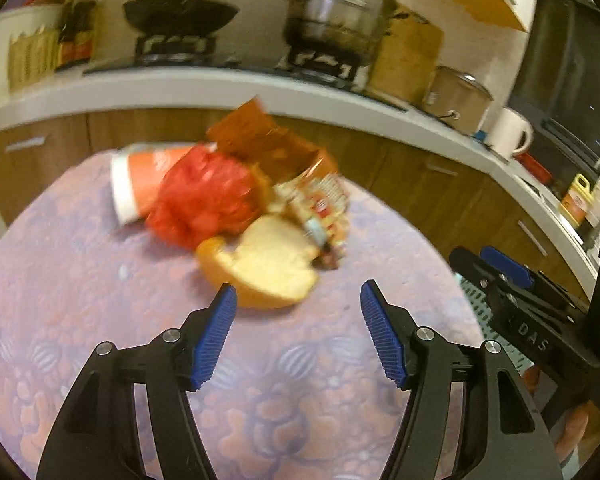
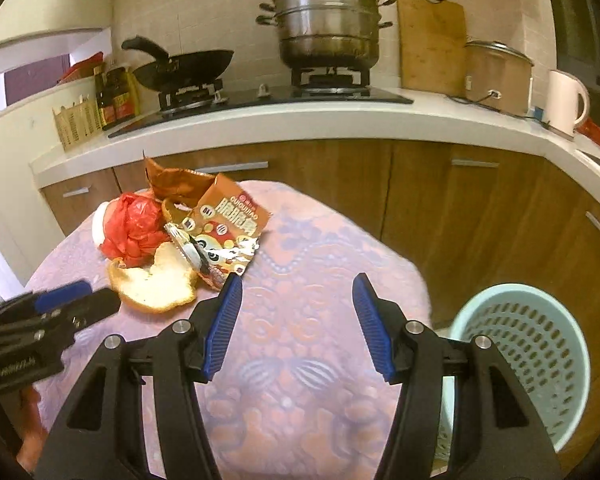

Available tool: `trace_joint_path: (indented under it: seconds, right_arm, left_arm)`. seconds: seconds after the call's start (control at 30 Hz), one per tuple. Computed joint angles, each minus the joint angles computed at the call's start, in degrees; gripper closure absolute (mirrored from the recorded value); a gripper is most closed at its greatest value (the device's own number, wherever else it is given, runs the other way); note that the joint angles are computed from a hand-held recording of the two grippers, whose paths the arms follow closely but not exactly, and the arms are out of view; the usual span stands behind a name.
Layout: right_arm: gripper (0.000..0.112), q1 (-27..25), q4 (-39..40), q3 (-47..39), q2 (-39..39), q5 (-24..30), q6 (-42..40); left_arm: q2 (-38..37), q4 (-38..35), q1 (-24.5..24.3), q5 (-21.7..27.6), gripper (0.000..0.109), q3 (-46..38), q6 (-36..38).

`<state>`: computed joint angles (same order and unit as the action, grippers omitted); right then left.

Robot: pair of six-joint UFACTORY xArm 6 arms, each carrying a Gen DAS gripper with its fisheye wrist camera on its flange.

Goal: Collect trash
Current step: 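Move both open tools back over the trash on the table, then grasp the orange peel with the left tool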

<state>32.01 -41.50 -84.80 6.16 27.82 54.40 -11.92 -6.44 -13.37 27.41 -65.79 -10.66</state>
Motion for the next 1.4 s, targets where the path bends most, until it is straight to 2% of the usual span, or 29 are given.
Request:
trace_joint_path:
  seconds: [0.17,0.2,0.27,0.33,0.4,0.53,0.63,0.87,0.93,1.07,1.17,1.2,1.23,1.27,1.33,1.4]
  right_arm:
    - [0.058,-1.0,3.7,-1.5,3.9,-0.3,0.5]
    - [0.058,-1.1,4.8,-2.0,4.2,0.9,0.1]
    - [0.058,-2.0,3.7,-0.7,3.5,-1.4,2.7]
    - [0.058,-2.4,4.0,-0.2,3.3,-1.5,3.5]
    - [0.058,-3.0,4.8,0.8,2.8,-2.8,4.2]
    - [0.058,-3.2,3.2,1.7,2.0,-3.5,6.5]
    - [0.058,-3.0,2.4,1.9,1.8,-3.5,6.7]
    - [0.058,-2.8,2.8,1.8,2.0,-3.6,5.5]
    - [0.058,-2.8,3.1,1.7,2.0,-3.5,5.2]
    - [0.058,-2.5,3.8,1.1,2.4,-2.6,3.9]
    - [0.058,-2.0,3.2,0.4,2.9,-1.6,3.7]
    - [0.058,-1.9,3.1,0.2,3.0,-1.4,3.5]
    - [0.058,-1.8,3.0,0.0,3.1,-1.2,3.3]
    - [0.058,-1.7,2.9,-0.2,3.2,-1.0,3.1]
    - [0.058,-1.4,2.5,-0.7,3.5,-0.2,2.9]
    - [0.058,-1.2,2.3,-0.9,3.6,0.2,2.9]
  left_arm:
    - [4.4,3.9,-0.3,4.6,0.046,-3.3,-3.4]
    - [5.2,4.8,-0.4,5.2,0.046,-4.0,-3.7]
    - [8.5,8.6,-1.0,7.8,0.046,-7.6,-5.9]
    - [11.3,9.0,-1.3,9.6,0.046,-10.5,-6.1]
    - [13.0,13.4,-1.9,9.8,0.040,-12.2,-9.2]
    - [17.3,19.5,-3.3,13.2,0.031,-17.6,-12.9]
    - [19.0,24.0,-4.1,14.8,0.031,-19.7,-14.6]
    - [19.4,24.5,-4.2,15.2,0.031,-20.5,-14.6]
    - [19.5,25.2,-4.2,15.2,0.039,-20.6,-14.8]
    - [19.1,23.4,-3.7,15.1,0.047,-20.5,-12.3]
    - [18.7,22.7,-3.2,14.6,0.057,-20.0,-11.3]
    - [19.3,22.5,-3.2,14.7,0.064,-20.7,-11.1]
    - [18.9,21.2,-2.9,14.1,0.076,-20.3,-10.0]
    - [18.5,19.7,-2.5,13.5,0.081,-19.7,-8.8]
    - [18.5,17.3,-1.7,12.9,0.101,-19.5,-7.2]
    - [18.4,14.9,-0.9,12.1,0.104,-19.1,-5.5]
